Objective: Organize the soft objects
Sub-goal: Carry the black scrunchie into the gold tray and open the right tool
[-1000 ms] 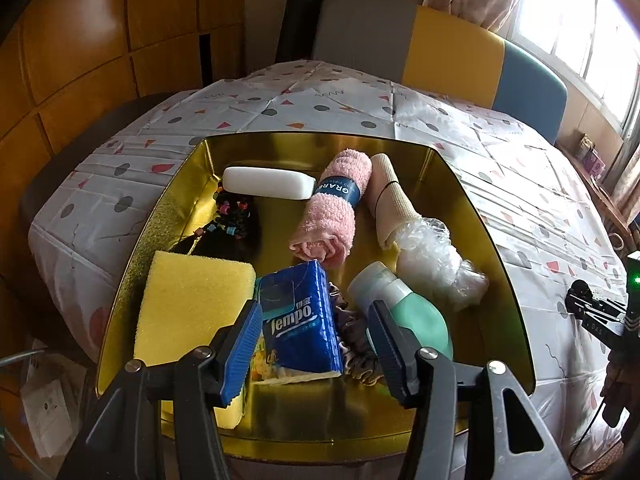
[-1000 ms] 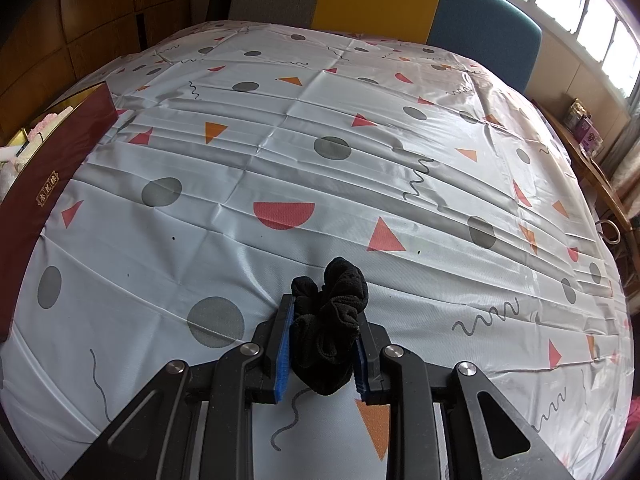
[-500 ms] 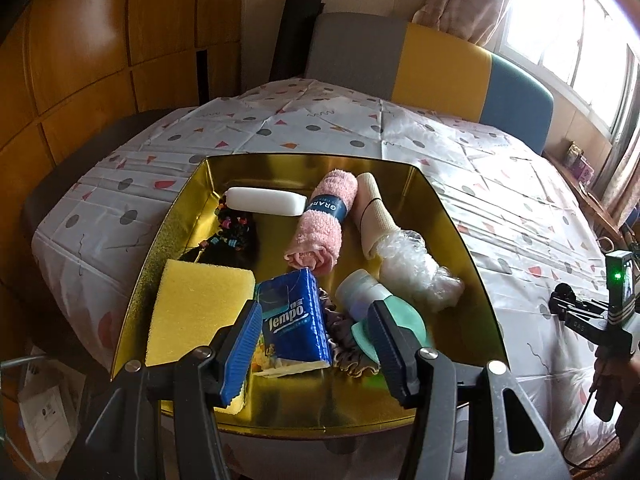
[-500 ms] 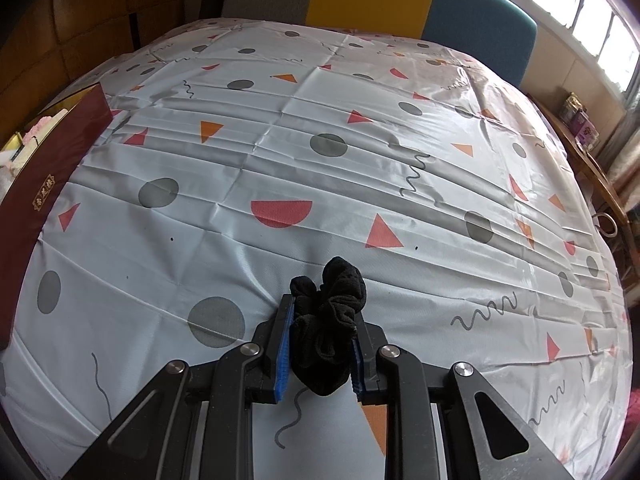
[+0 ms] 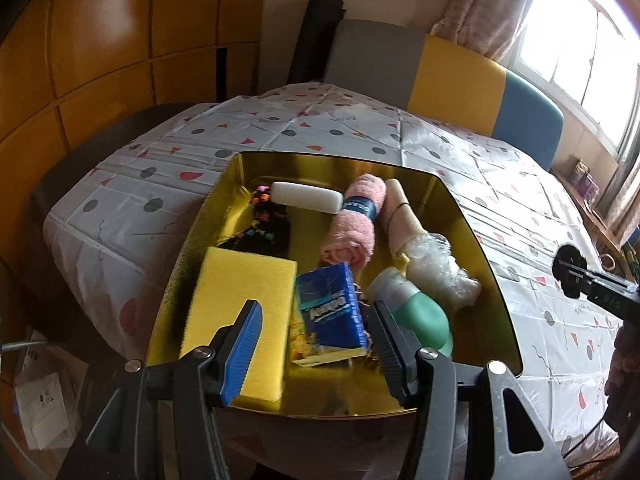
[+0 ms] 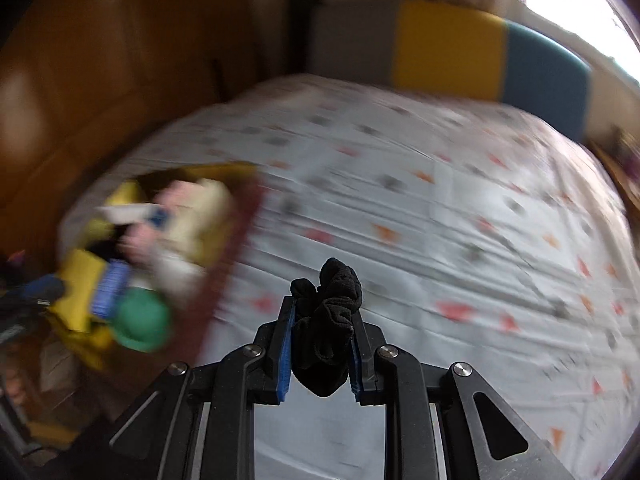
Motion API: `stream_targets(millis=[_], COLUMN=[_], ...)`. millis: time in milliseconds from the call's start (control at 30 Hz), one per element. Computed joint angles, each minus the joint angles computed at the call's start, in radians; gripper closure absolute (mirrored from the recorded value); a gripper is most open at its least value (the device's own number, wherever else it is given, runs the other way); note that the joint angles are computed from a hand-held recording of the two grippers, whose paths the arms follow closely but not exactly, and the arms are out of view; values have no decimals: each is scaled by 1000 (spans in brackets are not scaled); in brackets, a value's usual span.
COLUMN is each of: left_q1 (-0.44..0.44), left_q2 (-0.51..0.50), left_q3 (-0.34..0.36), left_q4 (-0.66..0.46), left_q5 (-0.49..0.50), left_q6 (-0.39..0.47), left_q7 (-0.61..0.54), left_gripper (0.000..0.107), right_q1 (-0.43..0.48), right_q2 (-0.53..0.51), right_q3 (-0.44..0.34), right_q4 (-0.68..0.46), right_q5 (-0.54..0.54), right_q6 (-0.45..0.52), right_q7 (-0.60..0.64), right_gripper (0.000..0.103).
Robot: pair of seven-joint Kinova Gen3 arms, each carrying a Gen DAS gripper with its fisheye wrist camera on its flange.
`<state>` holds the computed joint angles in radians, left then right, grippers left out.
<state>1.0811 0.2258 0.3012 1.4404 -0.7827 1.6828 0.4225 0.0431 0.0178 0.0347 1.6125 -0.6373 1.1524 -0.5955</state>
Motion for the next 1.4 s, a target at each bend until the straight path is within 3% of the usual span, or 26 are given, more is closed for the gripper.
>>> stream_targets(millis=[200, 433, 633, 800, 1100, 1400], left_q1=[3, -10, -22, -27, -4, 47], left_q2=[-22, -40, -43, -39, -15, 22], left_q3=[10, 26, 34, 33, 26, 13], left_q4=[26, 54, 65, 59, 22, -36], left_q5=[7, 22, 29, 37, 23, -16], left_q6=[21, 14, 7, 16, 74, 157], left_q7=[42, 68, 68, 61, 57, 47], left_gripper=[52, 52, 52, 52, 47, 45], right_q1=[-117, -275, -349, -357, -325, -302], right_q2=[-18, 38, 98, 101, 57, -86], right_q3=[-81, -165, -197, -199, -186, -134], right_q4=[-8, -21, -34, -18, 18, 144], right_q5=[-54, 43, 149, 192, 134, 31], right_q6=[39, -34, -86, -111, -131, -218], right_q7=[-21, -180, -291, -310, -265, -183], right_gripper=[81, 80, 70, 60, 41, 21])
